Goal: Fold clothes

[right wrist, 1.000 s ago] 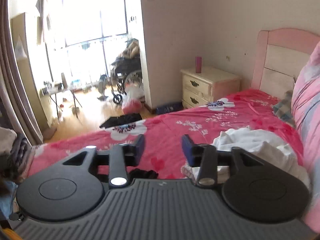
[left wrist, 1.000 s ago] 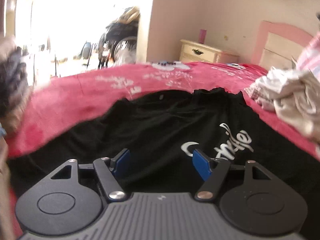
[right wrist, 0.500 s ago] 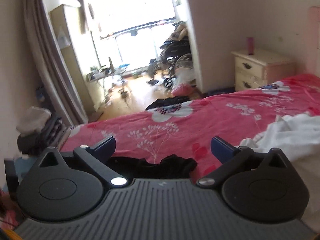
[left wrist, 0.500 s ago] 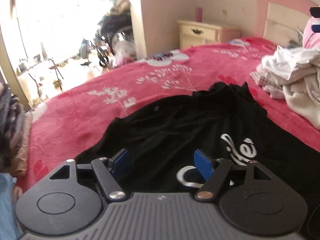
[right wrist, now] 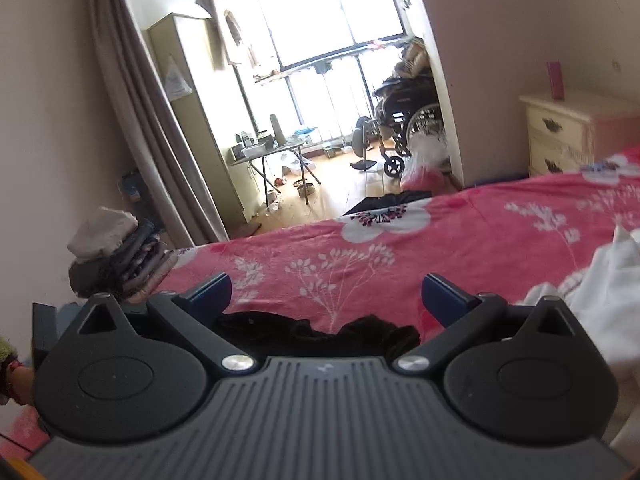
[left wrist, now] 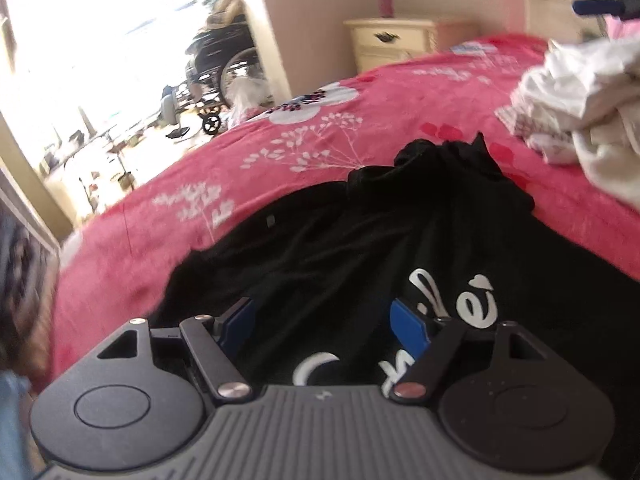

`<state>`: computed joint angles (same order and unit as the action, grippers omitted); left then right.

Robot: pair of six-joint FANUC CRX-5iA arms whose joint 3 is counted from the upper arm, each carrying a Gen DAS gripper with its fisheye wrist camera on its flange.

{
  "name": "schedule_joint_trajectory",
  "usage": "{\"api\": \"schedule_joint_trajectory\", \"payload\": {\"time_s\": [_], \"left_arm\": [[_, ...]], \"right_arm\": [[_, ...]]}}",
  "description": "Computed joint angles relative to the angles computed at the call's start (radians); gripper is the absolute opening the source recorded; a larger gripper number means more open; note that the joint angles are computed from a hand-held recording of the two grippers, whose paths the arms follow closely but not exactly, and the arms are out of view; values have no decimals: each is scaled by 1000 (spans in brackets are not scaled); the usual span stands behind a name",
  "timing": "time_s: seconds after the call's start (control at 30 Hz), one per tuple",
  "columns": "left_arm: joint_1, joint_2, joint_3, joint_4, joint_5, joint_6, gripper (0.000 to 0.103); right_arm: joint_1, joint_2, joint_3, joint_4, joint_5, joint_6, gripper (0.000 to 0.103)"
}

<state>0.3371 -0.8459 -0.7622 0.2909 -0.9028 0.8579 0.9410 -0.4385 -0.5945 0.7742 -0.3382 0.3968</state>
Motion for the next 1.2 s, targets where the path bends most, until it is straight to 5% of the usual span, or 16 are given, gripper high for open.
{"api": "schedule_joint_trajectory", "payload": {"time_s": [0.13,0.33,0.47,0.57,0.77,1.0,1.13,1.2], "left_arm": [[40,-63,-53,24,14,76,76],[-53,22,-14,-73,68,203,76],[-94,69,2,-128,104,287,76],[-91,84,0,-141,125,332,76],[-42,53,-43,-112,149,328,76],[0,39,-72,-85,142,308,76],[-5,52,-76,-100,159,305,76],[-2,61,-75,-102,160,315,76]], "right_arm": [[23,30,88,-216,-28,237,102],[-33,158,331,-639,-165,575,102],[-57,247,338,-516,-208,415,102],[-82,348,426,-606,-301,493,102],[-149,515,526,-681,-395,384,100],[-201,594,560,-848,-391,413,59],[-171,577,505,-748,-352,397,6],[-151,527,431,-619,-307,313,5]]}}
